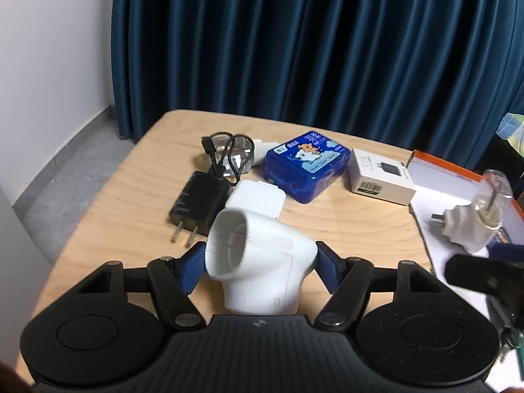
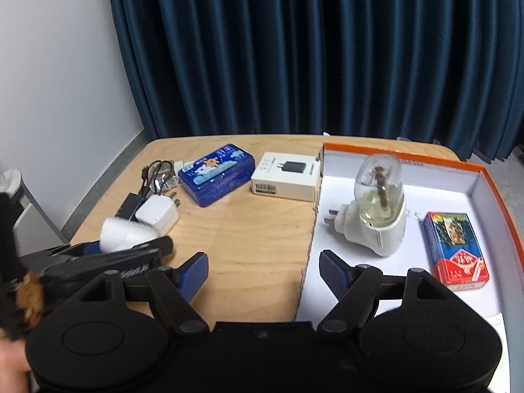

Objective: Organize rigid objects
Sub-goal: 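Grasp the white SUPERB plug-in device with the left tool, then grasp the white UGREEN charger box with the right tool while the left tool holds the device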

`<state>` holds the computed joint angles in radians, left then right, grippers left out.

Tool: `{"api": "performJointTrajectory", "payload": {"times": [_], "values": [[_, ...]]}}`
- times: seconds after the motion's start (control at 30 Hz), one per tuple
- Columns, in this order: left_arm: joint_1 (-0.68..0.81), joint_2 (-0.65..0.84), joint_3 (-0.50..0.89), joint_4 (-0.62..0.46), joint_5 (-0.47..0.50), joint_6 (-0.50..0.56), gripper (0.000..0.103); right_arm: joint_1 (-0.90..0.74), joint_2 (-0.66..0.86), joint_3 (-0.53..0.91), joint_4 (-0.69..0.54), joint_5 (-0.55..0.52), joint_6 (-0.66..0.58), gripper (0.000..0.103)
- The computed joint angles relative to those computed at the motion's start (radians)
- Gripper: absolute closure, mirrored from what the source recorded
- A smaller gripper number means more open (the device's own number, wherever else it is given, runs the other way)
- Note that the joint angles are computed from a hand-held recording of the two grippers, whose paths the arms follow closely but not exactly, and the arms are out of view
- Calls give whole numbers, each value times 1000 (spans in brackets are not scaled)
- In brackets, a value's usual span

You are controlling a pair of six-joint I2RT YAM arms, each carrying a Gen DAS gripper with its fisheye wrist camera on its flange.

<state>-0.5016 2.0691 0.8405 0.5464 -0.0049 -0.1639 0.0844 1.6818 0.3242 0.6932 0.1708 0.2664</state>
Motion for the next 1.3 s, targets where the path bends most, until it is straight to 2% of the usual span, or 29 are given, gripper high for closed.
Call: {"api": "performJointTrajectory", "payload": {"times": [0.13,0.33,0.47,0.6,0.7,0.77,0.93,1.07,1.2,1.3], "values": [[-7,-108,-81,-14,1,-4,32,-7,17,40,-4,-9,-2,15],[12,-223,-175,-18,24,-15,32,-45,113,209,-94,-43,-10,15],[17,-223,-179,14,38,-18,32,-89,226,361,-172,-41,57,15],[28,-204,-174,48,64,-35,32,-90,325,514,-273,48,59,15],[31,-197,-172,53,68,-39,32,-100,389,598,-313,45,57,15],[34,-192,-171,58,77,-44,32,-102,429,650,-335,61,49,10],[36,-182,-170,78,79,-35,32,-112,518,803,-471,102,56,10],[44,-176,-168,78,95,-35,32,-125,514,811,-465,79,52,9],[52,-175,-170,84,109,-40,32,-136,452,694,-324,54,-125,8],[53,-175,-166,80,121,-45,32,-168,450,690,-327,7,-222,8]]}}
